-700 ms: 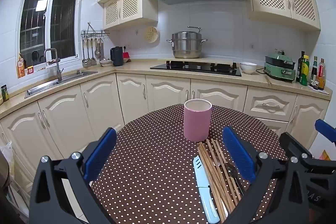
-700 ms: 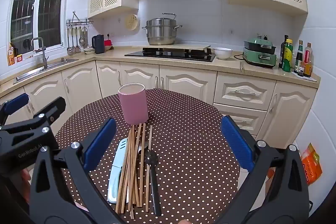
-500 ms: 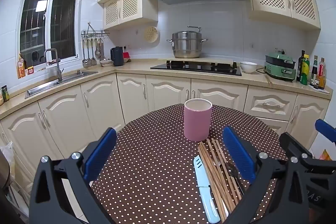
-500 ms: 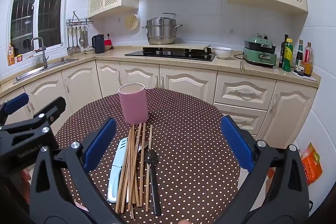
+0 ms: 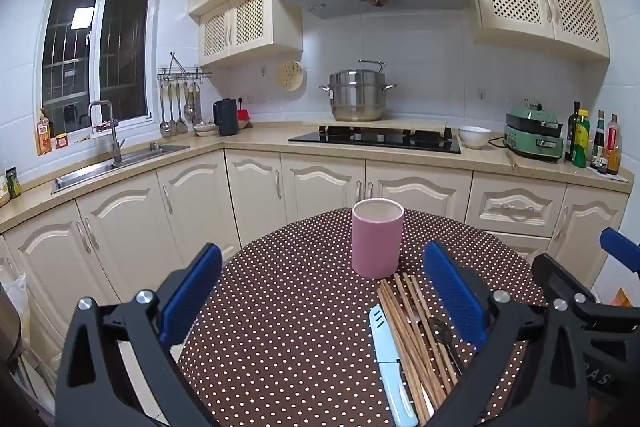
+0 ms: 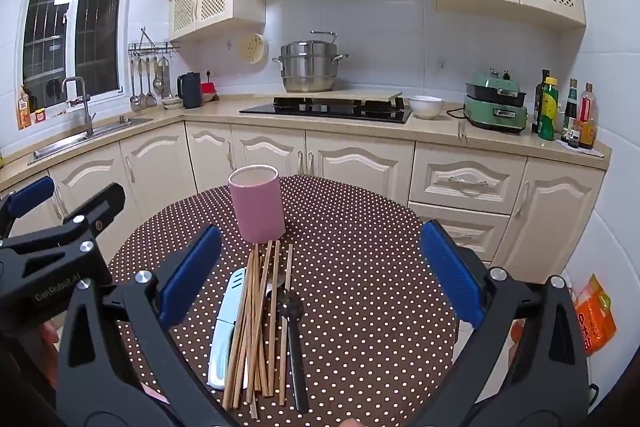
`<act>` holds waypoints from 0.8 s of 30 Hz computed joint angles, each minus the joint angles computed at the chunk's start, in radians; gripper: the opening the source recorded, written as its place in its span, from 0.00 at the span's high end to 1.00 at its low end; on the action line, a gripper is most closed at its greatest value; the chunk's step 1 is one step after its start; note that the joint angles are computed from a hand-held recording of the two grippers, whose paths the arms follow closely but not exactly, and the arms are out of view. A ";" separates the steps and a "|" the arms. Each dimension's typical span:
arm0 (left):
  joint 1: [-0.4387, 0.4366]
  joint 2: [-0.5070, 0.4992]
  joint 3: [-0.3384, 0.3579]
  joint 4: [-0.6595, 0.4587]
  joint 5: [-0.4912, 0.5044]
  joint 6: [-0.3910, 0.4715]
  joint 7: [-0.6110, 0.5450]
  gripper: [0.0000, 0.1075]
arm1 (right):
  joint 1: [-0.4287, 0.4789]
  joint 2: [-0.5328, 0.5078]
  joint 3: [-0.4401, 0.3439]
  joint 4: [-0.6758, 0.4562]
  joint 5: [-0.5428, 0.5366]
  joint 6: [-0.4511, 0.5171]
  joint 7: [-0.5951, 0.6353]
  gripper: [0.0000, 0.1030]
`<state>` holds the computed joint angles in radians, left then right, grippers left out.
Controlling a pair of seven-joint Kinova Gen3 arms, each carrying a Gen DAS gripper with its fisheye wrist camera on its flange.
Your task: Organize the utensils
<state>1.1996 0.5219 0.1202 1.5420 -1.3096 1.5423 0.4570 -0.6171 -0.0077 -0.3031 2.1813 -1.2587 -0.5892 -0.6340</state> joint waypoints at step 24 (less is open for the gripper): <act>0.017 0.004 -0.003 -0.021 -0.016 0.037 -0.014 0.08 | -0.001 -0.007 -0.007 0.008 0.042 -0.024 -0.037 0.06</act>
<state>1.2163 0.5261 0.1169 1.5207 -1.3257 1.5794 0.4432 -0.6176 -0.0145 -0.3103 2.1892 -1.2168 -0.6129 -0.6711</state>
